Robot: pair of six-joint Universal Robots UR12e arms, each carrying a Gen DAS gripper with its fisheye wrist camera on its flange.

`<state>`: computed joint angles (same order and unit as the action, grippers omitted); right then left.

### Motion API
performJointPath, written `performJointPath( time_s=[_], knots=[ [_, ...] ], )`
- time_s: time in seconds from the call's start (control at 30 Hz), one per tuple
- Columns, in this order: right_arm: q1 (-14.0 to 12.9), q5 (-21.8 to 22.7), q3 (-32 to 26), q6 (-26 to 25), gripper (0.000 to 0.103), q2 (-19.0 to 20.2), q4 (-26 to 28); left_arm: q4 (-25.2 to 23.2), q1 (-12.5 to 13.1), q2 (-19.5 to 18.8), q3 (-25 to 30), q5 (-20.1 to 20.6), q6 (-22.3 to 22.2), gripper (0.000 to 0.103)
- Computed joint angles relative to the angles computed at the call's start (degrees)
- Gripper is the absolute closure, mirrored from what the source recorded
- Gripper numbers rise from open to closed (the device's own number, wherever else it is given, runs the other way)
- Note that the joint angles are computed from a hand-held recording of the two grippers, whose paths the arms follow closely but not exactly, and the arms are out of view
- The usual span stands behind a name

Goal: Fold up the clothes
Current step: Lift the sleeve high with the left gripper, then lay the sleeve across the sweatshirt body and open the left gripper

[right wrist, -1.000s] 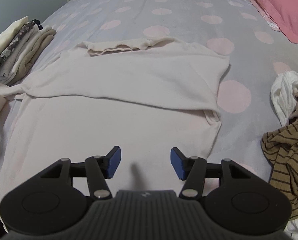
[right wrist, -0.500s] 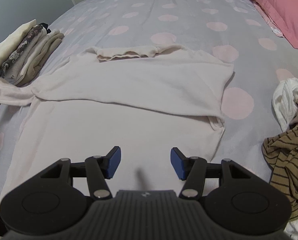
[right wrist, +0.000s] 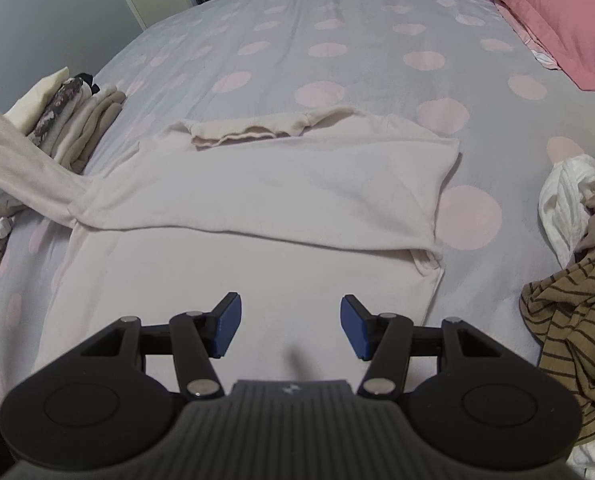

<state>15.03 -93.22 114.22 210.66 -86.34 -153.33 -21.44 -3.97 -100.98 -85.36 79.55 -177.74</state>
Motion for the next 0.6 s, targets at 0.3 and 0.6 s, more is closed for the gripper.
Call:
performJointPath(
  time_s=[0.3, 0.6],
  knots=[
    [-0.9, -4.7, -0.4, -1.1, 0.043, -1.5, 2.8, -12.6, -8.1, -2.7, 4.3, -7.5, 4.2, 0.097],
    [-1.7, -6.2, -0.1, -2.0, 0.034, -2.8, 3.1, -19.1, -14.6, -7.0, 5.9, -10.7, 8.0, 0.097]
  ],
)
